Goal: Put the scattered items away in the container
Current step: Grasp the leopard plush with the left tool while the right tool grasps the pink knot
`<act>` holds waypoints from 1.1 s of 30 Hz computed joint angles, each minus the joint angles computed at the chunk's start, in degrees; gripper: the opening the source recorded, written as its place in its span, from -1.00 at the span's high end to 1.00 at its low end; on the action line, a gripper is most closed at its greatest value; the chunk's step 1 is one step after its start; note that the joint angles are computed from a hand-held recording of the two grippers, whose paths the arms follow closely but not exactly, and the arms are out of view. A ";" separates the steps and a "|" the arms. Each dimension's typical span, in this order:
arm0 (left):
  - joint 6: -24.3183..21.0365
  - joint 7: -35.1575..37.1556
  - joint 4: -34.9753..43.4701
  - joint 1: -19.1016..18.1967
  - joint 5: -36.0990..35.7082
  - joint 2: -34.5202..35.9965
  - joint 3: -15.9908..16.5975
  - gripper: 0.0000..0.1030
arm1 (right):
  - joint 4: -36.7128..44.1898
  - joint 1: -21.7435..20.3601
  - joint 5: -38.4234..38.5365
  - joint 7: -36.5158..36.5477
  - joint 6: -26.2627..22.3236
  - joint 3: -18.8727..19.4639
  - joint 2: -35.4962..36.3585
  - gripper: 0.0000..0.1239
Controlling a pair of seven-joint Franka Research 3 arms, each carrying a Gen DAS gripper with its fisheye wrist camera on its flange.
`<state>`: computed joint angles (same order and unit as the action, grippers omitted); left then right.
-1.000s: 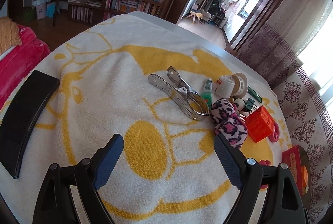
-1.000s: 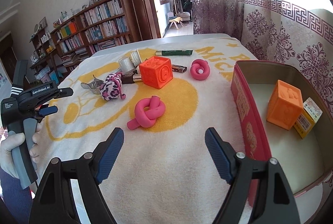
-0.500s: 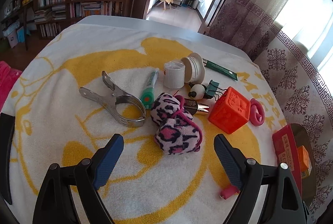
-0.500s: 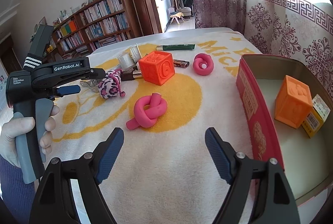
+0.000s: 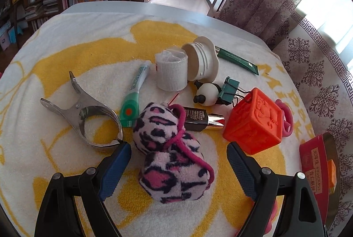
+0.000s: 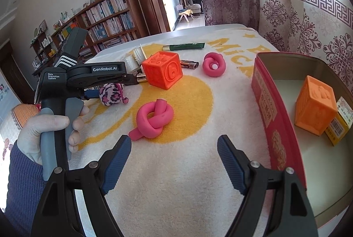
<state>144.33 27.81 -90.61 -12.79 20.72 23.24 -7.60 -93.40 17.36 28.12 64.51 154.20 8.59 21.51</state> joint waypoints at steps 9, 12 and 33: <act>6.66 -0.07 -5.70 1.32 -1.35 -2.99 -0.54 0.01 | 6.86 0.09 0.21 1.47 -6.26 0.72 4.28 -0.34; 9.17 -1.84 -7.39 0.52 0.56 -4.56 0.32 0.05 | 9.57 1.01 -1.00 3.41 -7.89 0.02 6.09 -0.34; 14.08 -6.55 -10.38 0.28 6.07 -7.55 0.61 0.05 | 20.20 7.45 -17.73 16.31 -9.93 -5.22 14.35 0.15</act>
